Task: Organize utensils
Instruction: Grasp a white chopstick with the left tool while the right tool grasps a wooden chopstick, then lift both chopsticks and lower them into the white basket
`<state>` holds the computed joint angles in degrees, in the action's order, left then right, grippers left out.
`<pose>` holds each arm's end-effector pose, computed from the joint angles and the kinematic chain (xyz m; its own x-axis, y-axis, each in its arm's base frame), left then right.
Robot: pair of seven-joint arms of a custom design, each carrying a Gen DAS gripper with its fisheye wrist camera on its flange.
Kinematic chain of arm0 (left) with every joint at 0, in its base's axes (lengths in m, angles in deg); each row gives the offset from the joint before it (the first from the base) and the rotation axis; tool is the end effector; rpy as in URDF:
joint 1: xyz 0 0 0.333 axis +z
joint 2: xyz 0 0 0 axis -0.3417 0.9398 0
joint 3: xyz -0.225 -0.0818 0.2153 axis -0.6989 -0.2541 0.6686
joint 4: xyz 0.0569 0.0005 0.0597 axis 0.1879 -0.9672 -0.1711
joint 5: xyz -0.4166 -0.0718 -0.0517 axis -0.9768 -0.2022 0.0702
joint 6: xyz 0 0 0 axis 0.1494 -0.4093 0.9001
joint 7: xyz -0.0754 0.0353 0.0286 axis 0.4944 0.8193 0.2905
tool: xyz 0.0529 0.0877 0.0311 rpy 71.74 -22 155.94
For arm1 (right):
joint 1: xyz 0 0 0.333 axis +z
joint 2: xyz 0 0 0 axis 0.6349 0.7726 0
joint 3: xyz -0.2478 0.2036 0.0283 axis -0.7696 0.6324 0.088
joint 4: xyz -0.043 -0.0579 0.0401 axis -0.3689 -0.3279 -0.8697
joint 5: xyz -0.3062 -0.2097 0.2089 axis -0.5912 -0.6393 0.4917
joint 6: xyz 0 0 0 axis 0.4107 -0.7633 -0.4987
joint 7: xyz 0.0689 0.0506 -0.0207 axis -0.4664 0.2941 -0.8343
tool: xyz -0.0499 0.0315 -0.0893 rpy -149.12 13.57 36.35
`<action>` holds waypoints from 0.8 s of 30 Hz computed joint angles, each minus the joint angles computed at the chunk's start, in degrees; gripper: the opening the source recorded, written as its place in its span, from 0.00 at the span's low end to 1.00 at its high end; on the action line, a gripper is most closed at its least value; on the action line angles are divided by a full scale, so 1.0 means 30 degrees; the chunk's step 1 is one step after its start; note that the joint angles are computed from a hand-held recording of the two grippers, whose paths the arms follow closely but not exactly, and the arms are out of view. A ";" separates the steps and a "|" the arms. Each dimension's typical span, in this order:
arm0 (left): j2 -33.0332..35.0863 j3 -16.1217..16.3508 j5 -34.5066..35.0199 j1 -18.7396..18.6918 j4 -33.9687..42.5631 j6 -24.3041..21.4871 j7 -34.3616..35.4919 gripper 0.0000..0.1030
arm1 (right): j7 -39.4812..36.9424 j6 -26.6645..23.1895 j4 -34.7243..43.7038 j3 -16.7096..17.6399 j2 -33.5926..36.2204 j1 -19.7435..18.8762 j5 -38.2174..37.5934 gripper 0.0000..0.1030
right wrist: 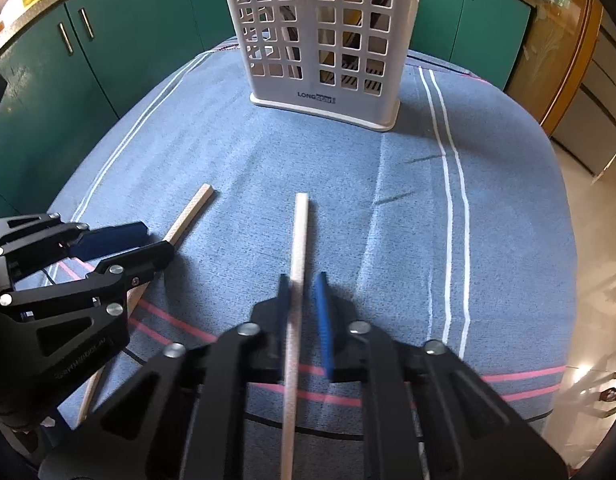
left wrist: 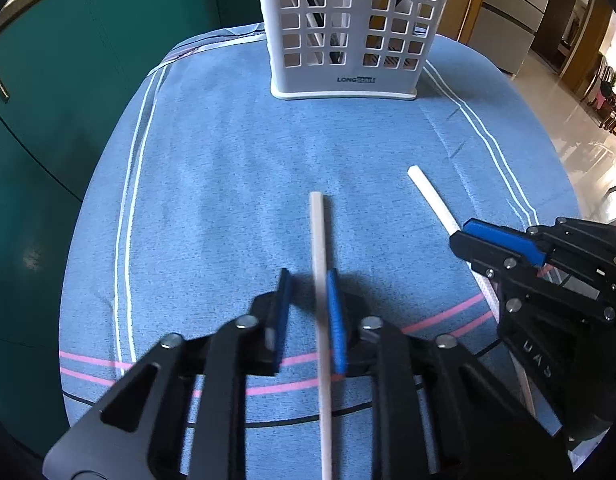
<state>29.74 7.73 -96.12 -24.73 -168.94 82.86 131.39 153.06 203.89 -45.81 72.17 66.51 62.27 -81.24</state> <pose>0.5079 -0.1018 0.5184 -0.6779 -0.7351 -0.0101 -0.6498 0.6055 -0.4595 0.4280 0.2892 0.5143 -0.2560 -0.9650 -0.0564 -0.8267 0.2488 -0.5047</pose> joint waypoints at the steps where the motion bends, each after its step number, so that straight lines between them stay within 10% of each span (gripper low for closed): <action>1: -0.0003 0.0029 -0.0064 -0.0018 0.0011 -0.0076 0.0026 0.06 | 0.0042 0.0077 -0.0033 -0.0004 -0.0029 0.0003 0.0030 0.07; 24: -0.3423 0.2334 -0.6291 -0.0622 0.0886 0.0076 0.3455 0.06 | 0.2715 -0.0047 -0.0184 0.2279 -0.5267 -0.0989 -0.3585 0.06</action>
<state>19.47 14.74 -114.99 -26.60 -166.28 83.09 141.75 161.20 203.75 -46.36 79.01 50.71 59.30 -92.00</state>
